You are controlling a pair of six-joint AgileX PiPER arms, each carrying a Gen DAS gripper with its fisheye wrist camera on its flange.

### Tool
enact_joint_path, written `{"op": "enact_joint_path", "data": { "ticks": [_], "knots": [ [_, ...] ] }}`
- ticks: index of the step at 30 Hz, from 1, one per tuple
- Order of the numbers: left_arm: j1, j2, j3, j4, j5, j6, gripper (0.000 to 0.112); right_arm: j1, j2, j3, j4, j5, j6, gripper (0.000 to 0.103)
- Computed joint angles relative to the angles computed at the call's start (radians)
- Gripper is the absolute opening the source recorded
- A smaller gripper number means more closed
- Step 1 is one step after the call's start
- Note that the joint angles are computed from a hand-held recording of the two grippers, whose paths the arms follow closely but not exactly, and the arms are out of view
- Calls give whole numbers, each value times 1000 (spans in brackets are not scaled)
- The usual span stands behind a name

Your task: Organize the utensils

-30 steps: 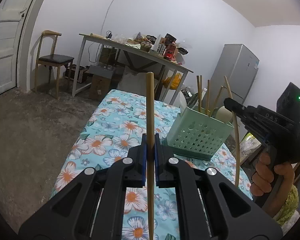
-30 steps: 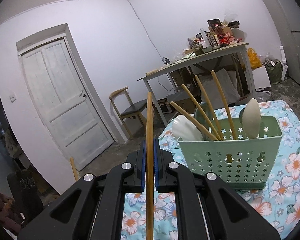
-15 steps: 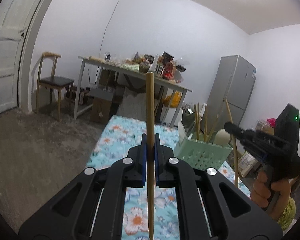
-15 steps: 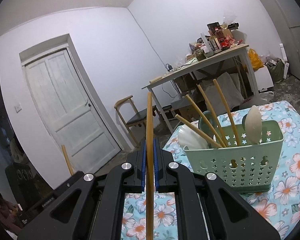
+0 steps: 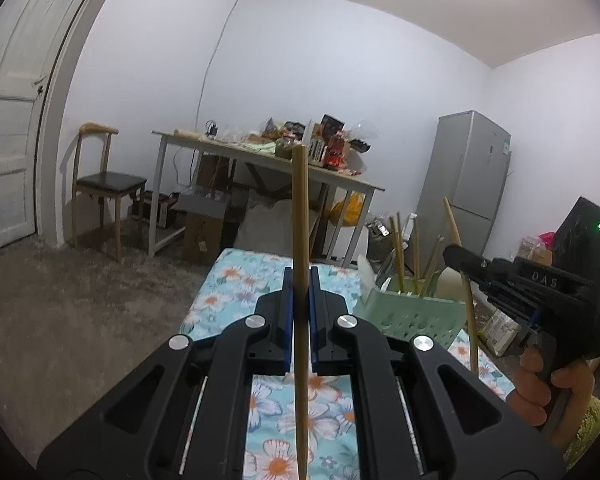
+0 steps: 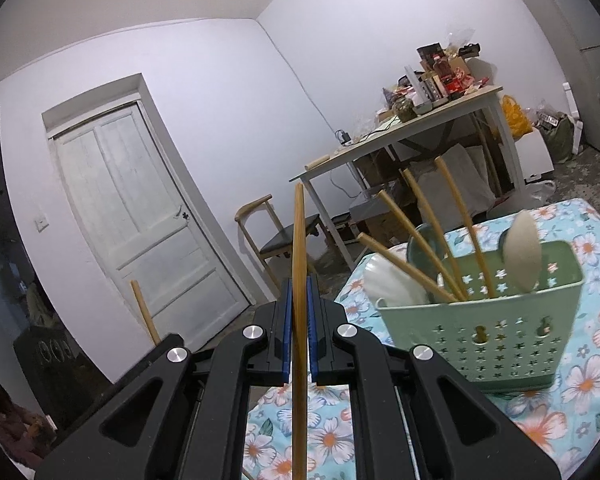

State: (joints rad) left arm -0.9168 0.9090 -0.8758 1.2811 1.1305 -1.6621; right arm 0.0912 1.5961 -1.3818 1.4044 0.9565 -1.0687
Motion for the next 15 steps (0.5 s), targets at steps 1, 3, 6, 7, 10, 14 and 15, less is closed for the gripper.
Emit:
{"op": "enact_joint_path", "data": {
  "ticks": [1,3,6,7,10,14,15],
  "knots": [
    [-2,-3,10,0,4,-9,5,9,3,4,3,-6,-8,7],
    [-16,-10,29,7,20,-32,5,18,11,10,13,-13,-23,7],
    [-21,-15,49,0,23,-50,5,36,24,18,24,-33,-30,7],
    [-21,-16,53,-4,21,-52,5,41,30,15,25,-37,-27,7],
    [-25,-21,57,-7,24,-48,5,63,38,30,37,-71,-45,7],
    [-24,-27,58,-10,25,-45,5,84,30,66,55,-108,-90,7],
    [-24,-29,59,-11,26,-47,5,90,25,77,53,-120,-101,7]
  ]
}}
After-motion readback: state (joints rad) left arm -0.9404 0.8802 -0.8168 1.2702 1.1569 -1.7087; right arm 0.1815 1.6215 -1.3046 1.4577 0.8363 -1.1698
